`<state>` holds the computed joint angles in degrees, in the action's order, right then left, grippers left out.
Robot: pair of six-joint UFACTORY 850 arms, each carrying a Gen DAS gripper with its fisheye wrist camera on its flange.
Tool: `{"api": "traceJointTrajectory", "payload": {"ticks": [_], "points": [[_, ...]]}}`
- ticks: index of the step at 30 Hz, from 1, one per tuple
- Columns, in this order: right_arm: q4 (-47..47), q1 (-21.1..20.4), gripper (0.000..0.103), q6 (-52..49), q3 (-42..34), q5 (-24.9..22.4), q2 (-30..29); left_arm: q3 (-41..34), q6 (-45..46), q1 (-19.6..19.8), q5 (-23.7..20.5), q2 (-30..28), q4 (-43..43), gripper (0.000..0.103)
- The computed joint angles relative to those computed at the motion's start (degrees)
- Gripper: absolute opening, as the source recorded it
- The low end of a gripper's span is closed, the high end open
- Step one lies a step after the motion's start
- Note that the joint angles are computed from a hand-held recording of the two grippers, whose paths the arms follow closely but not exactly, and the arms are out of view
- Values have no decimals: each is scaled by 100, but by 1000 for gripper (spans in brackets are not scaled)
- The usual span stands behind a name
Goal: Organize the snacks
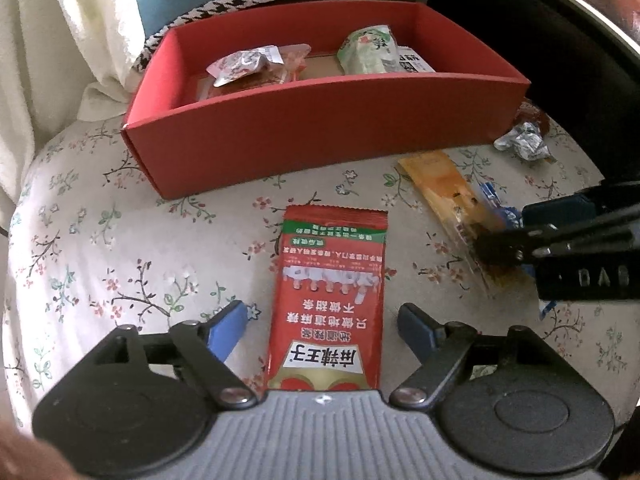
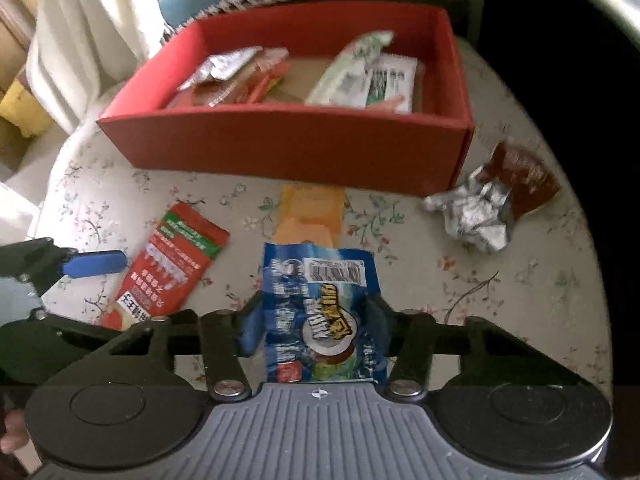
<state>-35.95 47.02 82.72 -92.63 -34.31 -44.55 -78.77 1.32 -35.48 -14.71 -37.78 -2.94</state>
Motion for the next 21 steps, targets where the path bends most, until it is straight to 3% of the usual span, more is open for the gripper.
{"api": "traceJointTrajectory", "payload": {"ticks": [2, 6, 10, 15, 18, 20, 21], "points": [[-188, 119, 45, -37, -275, -284, -159, 25, -229, -4, 12, 20, 175, 69], [-193, 299, 39, -699, -907, -677, -561, 259, -999, 2, 45, 180, 840, 66], [-250, 347, 30, -862, -803, -369, -444, 610, -1539, 17, 141, 394, 1161, 65], [-609, 188, 25, 360, 167, 451, 200, 646, -2156, -31, 155, 403, 1701, 66], [-741, 95, 37, 832, 569, 719, 410, 626, -2222, -31, 168, 380, 1749, 67], [-538, 59, 62, 491, 573, 691, 386, 606, -2103, -30, 195, 362, 1665, 67], [-525, 62, 69, 457, 567, 678, 373, 591, -1878, -17, 199, 353, 1460, 67]]}}
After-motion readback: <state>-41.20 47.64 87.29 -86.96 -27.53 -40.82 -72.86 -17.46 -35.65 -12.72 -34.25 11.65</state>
